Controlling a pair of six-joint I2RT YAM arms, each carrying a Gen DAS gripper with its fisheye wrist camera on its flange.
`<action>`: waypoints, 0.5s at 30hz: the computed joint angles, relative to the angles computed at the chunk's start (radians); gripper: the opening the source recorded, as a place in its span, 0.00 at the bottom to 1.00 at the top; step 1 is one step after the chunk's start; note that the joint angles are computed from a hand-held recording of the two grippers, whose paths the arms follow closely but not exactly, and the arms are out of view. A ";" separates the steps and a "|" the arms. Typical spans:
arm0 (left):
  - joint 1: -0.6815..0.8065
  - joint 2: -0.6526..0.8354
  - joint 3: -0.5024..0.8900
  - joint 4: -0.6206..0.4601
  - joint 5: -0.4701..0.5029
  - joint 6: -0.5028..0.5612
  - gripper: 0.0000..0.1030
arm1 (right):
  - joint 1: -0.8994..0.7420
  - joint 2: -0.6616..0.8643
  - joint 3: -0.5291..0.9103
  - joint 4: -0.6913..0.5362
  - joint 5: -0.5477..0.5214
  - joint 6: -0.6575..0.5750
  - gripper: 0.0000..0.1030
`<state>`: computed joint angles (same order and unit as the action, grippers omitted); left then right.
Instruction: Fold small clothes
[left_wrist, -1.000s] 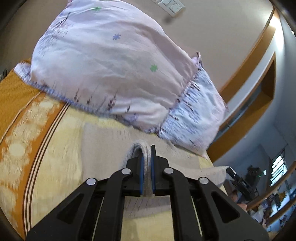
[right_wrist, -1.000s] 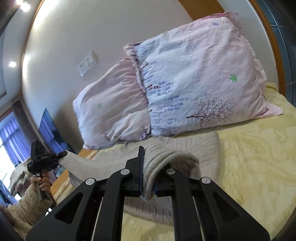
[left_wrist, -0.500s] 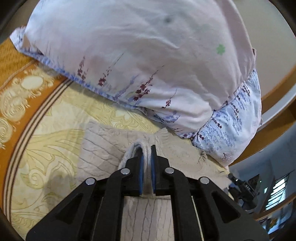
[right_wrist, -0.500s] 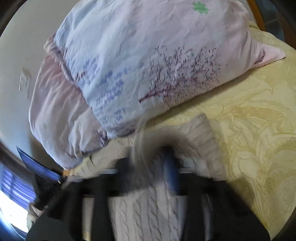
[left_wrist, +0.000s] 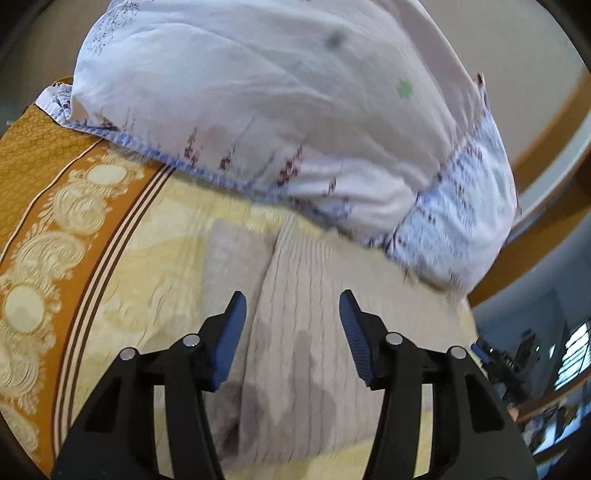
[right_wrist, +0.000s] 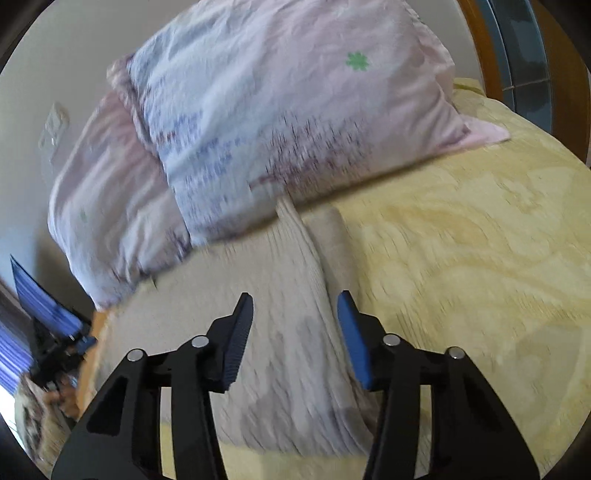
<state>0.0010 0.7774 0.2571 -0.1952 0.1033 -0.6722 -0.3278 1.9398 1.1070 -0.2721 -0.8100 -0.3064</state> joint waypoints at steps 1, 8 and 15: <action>-0.016 -0.019 -0.004 -0.024 -0.016 0.004 0.50 | -0.005 -0.002 -0.012 -0.006 0.003 -0.020 0.47; -0.156 -0.065 -0.041 -0.090 -0.136 -0.015 0.50 | -0.030 -0.022 -0.057 -0.019 0.016 -0.086 0.43; -0.161 -0.004 -0.073 -0.024 -0.112 -0.032 0.36 | -0.032 -0.024 -0.070 -0.030 0.012 -0.126 0.29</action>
<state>-0.1596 0.7737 0.1838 -0.2192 -0.0088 -0.7039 -0.3597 1.9156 1.0368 -0.3026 -0.7981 -0.4323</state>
